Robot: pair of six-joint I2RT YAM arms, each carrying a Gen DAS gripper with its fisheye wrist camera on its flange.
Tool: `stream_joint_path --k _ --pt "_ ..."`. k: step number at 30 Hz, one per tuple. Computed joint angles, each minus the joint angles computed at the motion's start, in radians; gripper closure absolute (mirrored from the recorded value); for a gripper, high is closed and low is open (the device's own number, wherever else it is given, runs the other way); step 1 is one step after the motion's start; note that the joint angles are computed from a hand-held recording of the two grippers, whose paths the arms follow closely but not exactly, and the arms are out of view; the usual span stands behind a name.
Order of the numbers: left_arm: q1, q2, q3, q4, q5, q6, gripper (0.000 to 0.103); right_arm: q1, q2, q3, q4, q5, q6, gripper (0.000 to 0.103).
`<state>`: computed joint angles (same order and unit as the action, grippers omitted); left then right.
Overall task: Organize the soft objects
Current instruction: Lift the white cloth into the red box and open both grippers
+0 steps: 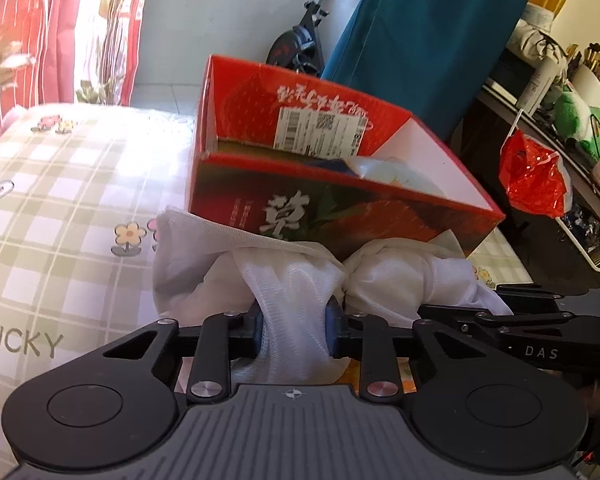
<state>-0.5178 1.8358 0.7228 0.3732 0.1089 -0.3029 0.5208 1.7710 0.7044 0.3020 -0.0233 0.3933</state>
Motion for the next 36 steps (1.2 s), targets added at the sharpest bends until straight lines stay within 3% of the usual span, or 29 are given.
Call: stream_joint_path --k 9,17,28,36 --pt "-0.009 -0.137 -0.056 0.02 -0.043 0.0 0.074 -0.001 -0.093 -0.022 0.026 -0.023 -0.027 0.084" --pt "-0.013 -0.234 0.011 -0.06 -0.061 0.038 0.075 -0.023 -0.167 0.019 -0.003 -0.037 -0.076 0.086" --pt "-0.03 -0.198 0.195 -0.141 -0.076 0.094 0.079 -0.093 -0.219 0.092 -0.039 -0.05 -0.127 0.087" --pt "0.014 -0.003 0.466 -0.21 -0.034 0.098 0.081 -0.212 -0.141 0.26 -0.104 -0.094 -0.155 0.087"
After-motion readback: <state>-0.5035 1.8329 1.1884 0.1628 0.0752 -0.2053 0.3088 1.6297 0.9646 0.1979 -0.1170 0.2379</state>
